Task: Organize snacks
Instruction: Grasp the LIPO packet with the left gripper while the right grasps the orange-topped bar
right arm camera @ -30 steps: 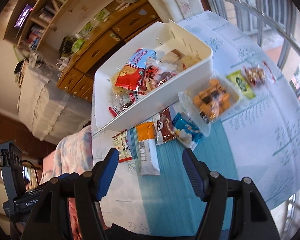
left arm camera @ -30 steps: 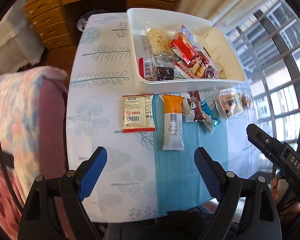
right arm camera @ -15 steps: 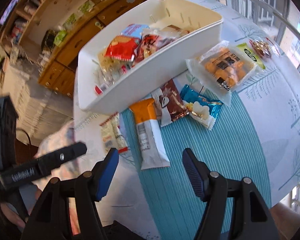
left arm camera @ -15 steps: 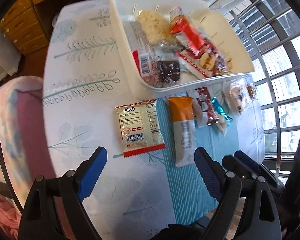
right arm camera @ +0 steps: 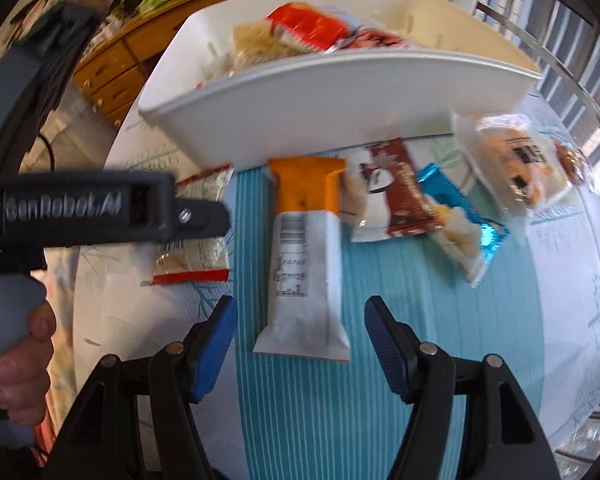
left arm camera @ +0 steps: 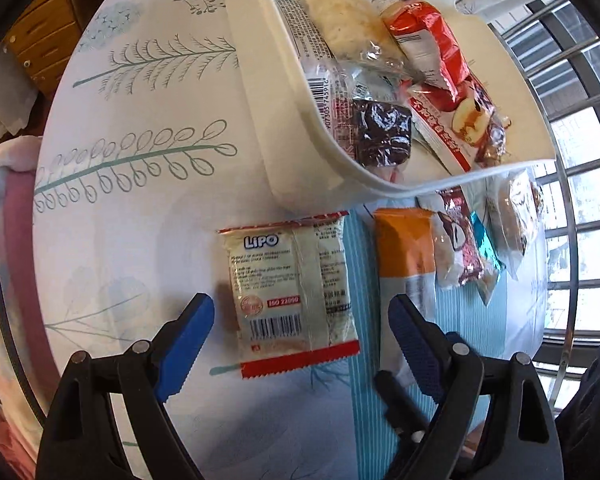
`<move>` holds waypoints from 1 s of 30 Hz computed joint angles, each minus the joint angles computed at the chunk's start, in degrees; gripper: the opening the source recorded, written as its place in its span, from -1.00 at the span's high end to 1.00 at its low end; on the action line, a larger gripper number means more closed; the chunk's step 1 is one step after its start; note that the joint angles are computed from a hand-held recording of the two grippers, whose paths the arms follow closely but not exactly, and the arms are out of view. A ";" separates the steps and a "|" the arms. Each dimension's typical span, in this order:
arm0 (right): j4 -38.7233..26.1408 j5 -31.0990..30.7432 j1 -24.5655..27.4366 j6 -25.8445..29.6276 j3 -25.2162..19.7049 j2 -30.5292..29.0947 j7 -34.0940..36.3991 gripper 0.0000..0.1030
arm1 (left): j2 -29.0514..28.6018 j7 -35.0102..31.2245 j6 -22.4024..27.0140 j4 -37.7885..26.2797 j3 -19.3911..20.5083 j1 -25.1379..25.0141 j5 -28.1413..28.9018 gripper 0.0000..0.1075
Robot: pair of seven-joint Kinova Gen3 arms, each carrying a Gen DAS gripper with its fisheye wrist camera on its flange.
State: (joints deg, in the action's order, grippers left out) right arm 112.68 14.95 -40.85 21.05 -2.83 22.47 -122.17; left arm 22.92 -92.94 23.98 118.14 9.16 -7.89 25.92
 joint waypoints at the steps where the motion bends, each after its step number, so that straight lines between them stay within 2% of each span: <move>1: -0.13 0.08 0.03 -0.20 0.01 0.45 0.03 -0.29 | 0.29 -0.11 -0.24 -0.15 0.09 0.09 0.02 -0.64; 4: -0.69 -0.09 0.08 -0.44 0.15 1.56 0.25 -0.26 | 1.10 1.96 -0.01 -1.22 -1.46 2.28 -2.01 -0.63; 7: -0.88 1.17 -1.63 -0.60 1.67 1.78 -0.79 -0.21 | 1.43 5.40 -0.57 -1.99 -3.25 5.28 -4.95 -0.53; 10: -1.14 2.84 -3.51 -0.17 3.24 2.03 -2.33 -0.16 | 1.80 7.64 -1.29 -2.43 -3.48 6.00 -6.44 -0.52; 14: -3.39 7.14 -7.45 2.90 6.04 3.40 -6.50 0.10 | 1.81 12.75 -0.35 -3.60 -5.93 9.04 -10.37 -0.32; 17: -5.37 8.10 -6.81 5.74 4.54 4.24 -7.00 0.17 | 1.60 15.96 0.71 -4.02 -6.87 9.77 -12.75 -0.11; 21: -6.74 8.14 -5.56 7.61 2.77 4.76 -7.13 0.18 | 1.10 15.44 0.13 -3.24 -4.98 7.12 -12.29 -0.06; 25: -7.67 7.30 -4.32 9.84 1.17 4.82 -6.53 0.20 | 0.61 16.26 1.46 -3.06 -5.57 6.89 -13.19 0.13; 30: -9.73 3.32 -1.05 14.24 -1.67 5.25 -3.40 0.21 | 0.46 16.35 4.08 -3.10 -5.09 5.86 -12.55 0.15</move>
State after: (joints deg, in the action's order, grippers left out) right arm 102.95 18.28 -41.90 35.29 -4.50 27.72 -125.57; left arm 23.38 -76.59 28.06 115.04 4.07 -2.03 13.36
